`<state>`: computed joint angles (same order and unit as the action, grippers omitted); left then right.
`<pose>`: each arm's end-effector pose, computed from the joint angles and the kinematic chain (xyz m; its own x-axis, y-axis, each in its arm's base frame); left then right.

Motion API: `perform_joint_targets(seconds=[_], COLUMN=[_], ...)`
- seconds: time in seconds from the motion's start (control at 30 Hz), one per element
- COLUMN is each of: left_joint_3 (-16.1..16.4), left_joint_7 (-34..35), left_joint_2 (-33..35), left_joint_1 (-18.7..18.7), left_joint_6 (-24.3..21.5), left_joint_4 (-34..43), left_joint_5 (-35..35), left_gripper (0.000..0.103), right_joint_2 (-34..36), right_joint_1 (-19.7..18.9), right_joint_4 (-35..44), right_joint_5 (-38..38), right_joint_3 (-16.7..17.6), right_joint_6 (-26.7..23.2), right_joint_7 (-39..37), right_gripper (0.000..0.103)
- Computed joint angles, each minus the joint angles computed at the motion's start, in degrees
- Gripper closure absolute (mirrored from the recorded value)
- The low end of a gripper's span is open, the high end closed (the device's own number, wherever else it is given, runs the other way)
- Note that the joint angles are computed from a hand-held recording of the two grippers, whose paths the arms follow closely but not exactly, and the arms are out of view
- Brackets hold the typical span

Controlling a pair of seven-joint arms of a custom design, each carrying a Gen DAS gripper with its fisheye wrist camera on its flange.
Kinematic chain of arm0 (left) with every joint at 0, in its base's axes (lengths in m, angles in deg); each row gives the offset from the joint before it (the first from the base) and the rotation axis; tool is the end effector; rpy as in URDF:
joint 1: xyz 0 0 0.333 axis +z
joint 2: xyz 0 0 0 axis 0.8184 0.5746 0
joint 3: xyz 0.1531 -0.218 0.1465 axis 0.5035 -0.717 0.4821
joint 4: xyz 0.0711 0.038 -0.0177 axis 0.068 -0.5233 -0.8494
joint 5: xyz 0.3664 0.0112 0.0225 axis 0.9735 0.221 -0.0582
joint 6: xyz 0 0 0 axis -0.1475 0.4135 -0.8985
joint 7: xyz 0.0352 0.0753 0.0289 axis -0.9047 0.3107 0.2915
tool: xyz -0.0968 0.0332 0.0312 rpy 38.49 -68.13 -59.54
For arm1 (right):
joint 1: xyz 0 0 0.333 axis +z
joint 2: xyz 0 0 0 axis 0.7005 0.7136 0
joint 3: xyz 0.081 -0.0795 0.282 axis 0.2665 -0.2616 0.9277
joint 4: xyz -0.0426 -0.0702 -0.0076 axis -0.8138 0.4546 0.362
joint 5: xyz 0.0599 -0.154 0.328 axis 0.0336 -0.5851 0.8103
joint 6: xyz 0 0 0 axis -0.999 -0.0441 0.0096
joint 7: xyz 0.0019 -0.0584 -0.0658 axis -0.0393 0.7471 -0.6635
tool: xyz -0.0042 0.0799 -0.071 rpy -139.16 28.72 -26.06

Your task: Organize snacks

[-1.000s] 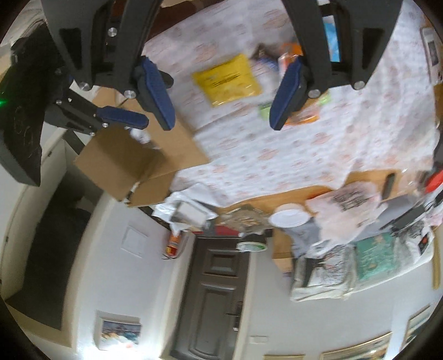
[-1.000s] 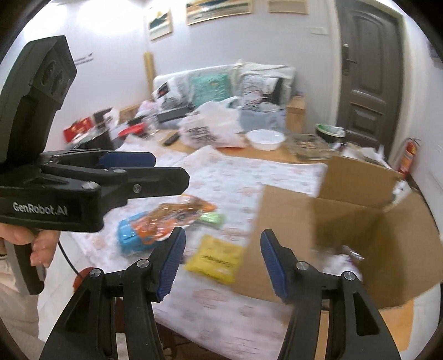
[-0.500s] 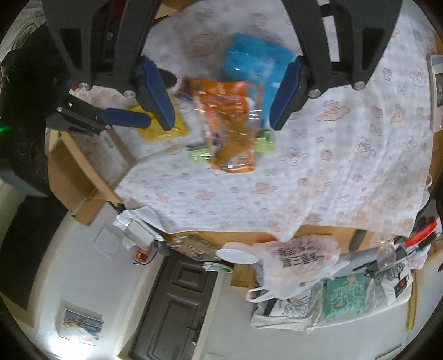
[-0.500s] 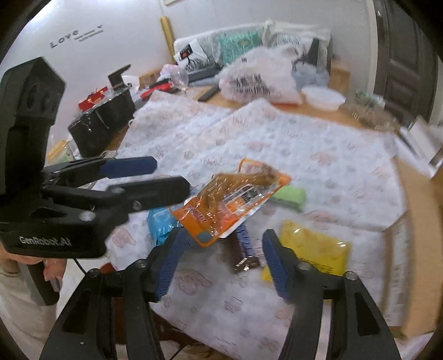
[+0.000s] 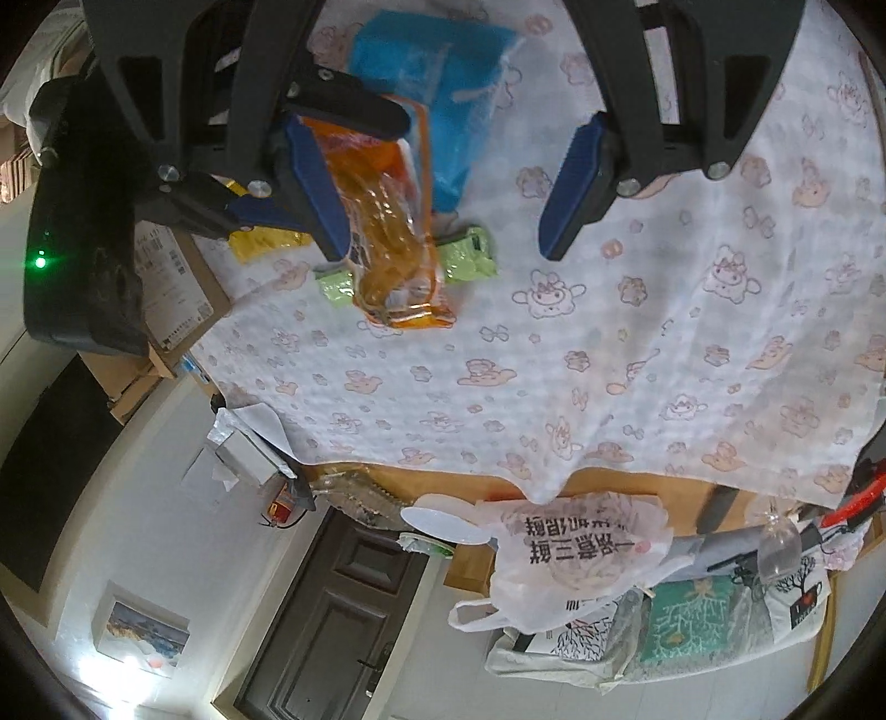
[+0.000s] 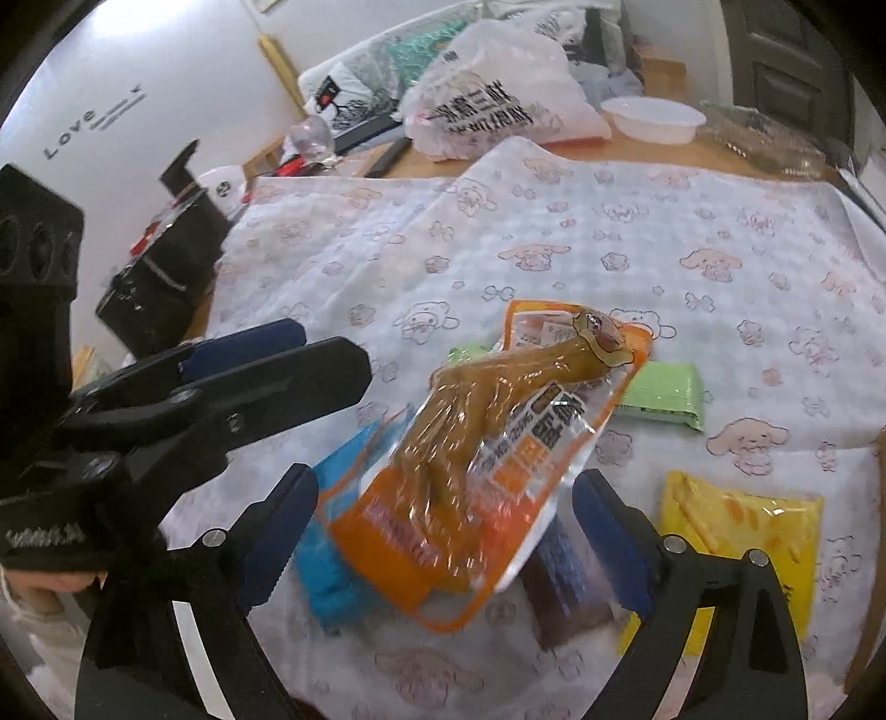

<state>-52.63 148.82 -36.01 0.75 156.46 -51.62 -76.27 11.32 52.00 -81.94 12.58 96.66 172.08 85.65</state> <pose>0.5176 -0.2896 0.3081 0.0216 -0.9510 0.3084 -0.7463 -0.2206 -0.6280 0.5895 0.2552 0.2593 0.6007 -0.7165 -0.3546 -0.7622 -0.3794 -0.5246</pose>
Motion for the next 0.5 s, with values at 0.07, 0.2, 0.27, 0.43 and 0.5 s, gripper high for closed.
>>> perform_joint_targets(seconds=[0.07, 0.2, 0.27, 0.43, 0.5], left_joint_3=[-3.95, -9.46, -11.61, -14.75, -15.37], left_joint_7=[0.25, 1.21, 1.62, 2.54, 3.07], left_joint_2=[0.01, 0.39, 0.61, 0.84, 0.76], left_joint_1=[4.17, 10.07, 12.34, 15.44, 15.91], left_joint_6=[0.95, 2.21, 2.69, 3.59, 3.80], left_joint_4=[0.18, 0.72, 1.00, 1.13, 1.01], left_joint_5=[0.93, 1.27, 1.16, 0.44, 0.06], left_gripper=[0.035, 0.035, 0.035, 0.035, 0.035], right_joint_2=[1.21, 2.91, 3.60, 4.48, 4.62], right_joint_1=[1.00, 2.91, 2.96, 1.13, -1.30], right_joint_4=[1.41, 2.84, 3.48, 3.46, 2.89], right_joint_5=[-1.08, -4.55, -6.51, -9.94, -9.70], right_joint_3=[-0.73, -1.59, -1.44, 0.69, 2.99], right_joint_6=[0.17, 4.08, 4.71, 6.46, 6.30], right_joint_7=[1.81, 5.48, 7.28, 9.36, 7.93], right_gripper=[0.011, 0.011, 0.011, 0.011, 0.017])
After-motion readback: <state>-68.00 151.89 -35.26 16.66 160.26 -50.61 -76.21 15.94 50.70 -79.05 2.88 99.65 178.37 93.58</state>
